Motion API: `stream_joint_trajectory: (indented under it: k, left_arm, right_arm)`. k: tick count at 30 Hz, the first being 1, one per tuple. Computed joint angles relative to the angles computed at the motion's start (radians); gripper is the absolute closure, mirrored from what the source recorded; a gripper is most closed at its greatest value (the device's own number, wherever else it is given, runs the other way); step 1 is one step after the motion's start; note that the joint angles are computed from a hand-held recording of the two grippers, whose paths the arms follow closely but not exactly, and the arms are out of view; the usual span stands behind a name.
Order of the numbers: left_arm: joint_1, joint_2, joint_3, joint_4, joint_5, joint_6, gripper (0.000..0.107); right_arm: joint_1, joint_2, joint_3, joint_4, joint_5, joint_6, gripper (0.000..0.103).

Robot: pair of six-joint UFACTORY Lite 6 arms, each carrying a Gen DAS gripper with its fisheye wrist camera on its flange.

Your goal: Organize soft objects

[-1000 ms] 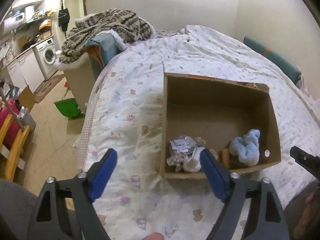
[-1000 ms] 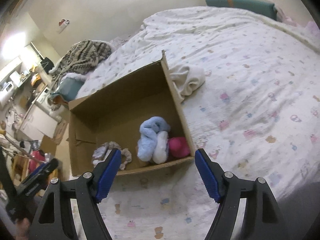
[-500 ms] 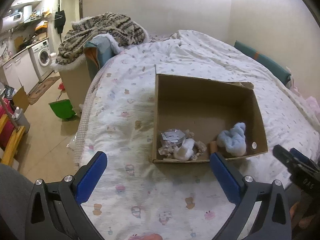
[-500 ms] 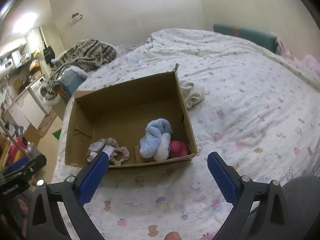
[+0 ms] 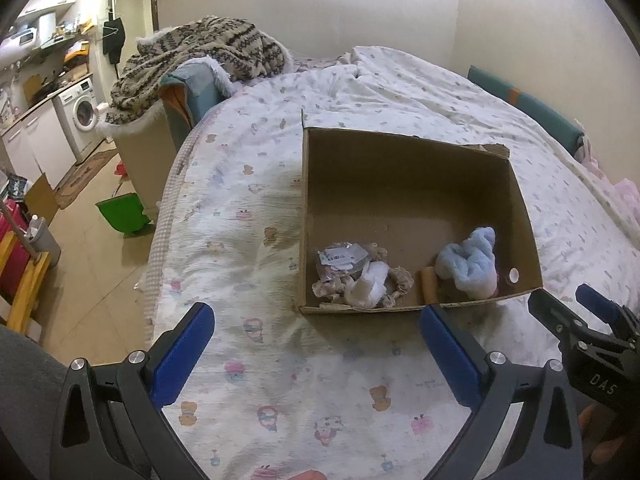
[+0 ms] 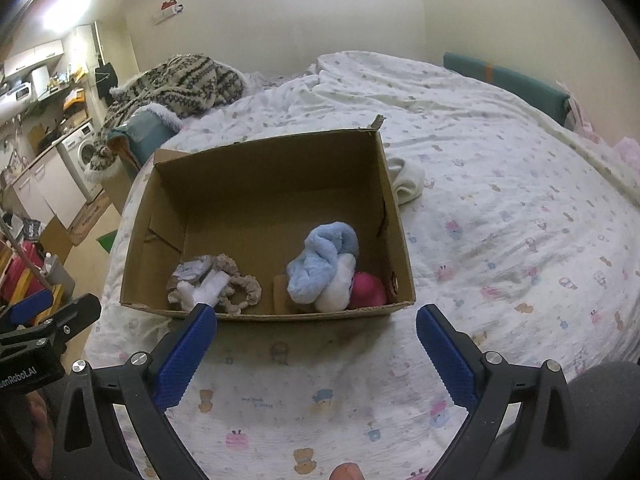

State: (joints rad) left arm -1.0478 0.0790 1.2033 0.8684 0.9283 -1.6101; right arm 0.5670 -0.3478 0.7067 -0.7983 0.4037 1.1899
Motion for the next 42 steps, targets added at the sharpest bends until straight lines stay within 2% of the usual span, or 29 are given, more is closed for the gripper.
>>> stream_joint_trajectory:
  k: [42]
  left_arm:
    - [0.01, 0.022, 0.004, -0.024, -0.019, 0.009, 0.005]
  right_arm:
    - [-0.014, -0.033, -0.009, 0.022, -0.003, -0.023, 0.0]
